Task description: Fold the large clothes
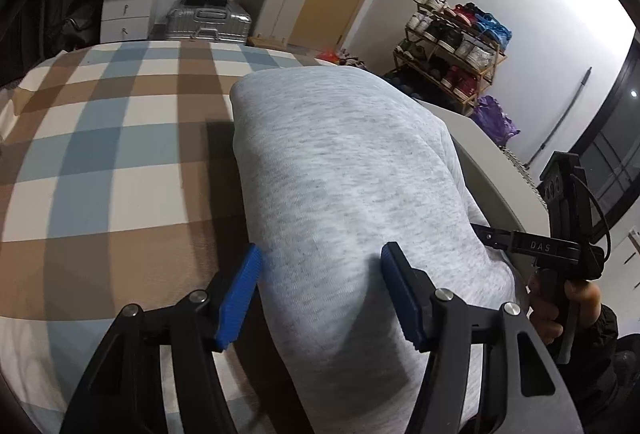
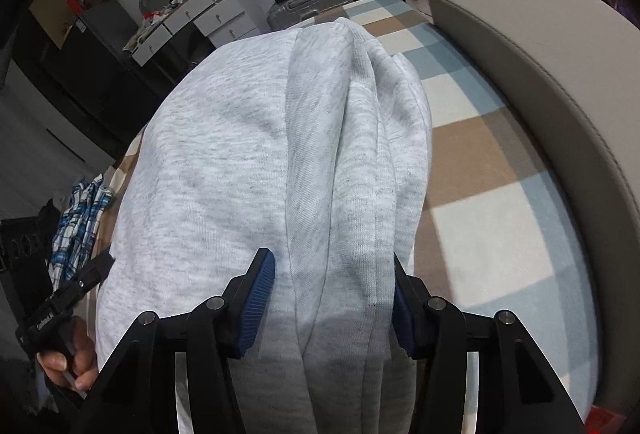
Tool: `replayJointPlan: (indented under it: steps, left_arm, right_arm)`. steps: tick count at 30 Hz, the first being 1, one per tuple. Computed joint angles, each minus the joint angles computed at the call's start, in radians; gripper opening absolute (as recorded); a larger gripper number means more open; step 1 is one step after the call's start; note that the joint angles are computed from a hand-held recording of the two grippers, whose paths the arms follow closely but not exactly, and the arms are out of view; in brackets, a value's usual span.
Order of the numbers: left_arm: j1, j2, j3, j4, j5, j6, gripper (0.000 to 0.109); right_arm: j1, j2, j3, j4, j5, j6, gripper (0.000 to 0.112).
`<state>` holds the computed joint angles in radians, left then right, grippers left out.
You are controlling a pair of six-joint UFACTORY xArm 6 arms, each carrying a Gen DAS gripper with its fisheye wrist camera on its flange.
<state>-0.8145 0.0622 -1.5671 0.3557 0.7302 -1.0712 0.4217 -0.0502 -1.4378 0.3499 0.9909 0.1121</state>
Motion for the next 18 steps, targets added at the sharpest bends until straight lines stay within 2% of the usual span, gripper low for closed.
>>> replayJointPlan:
  steps: [13,18]
  left_arm:
    - [0.054,-0.172,0.145,0.121,0.174,-0.107,0.058]
    - [0.045,-0.179,0.152,0.135,0.179,-0.131,0.058]
  right_arm:
    - [0.145,0.276,-0.312,0.002,0.021,0.027,0.054]
    - [0.146,0.262,-0.289,0.009,0.000,0.014,0.056]
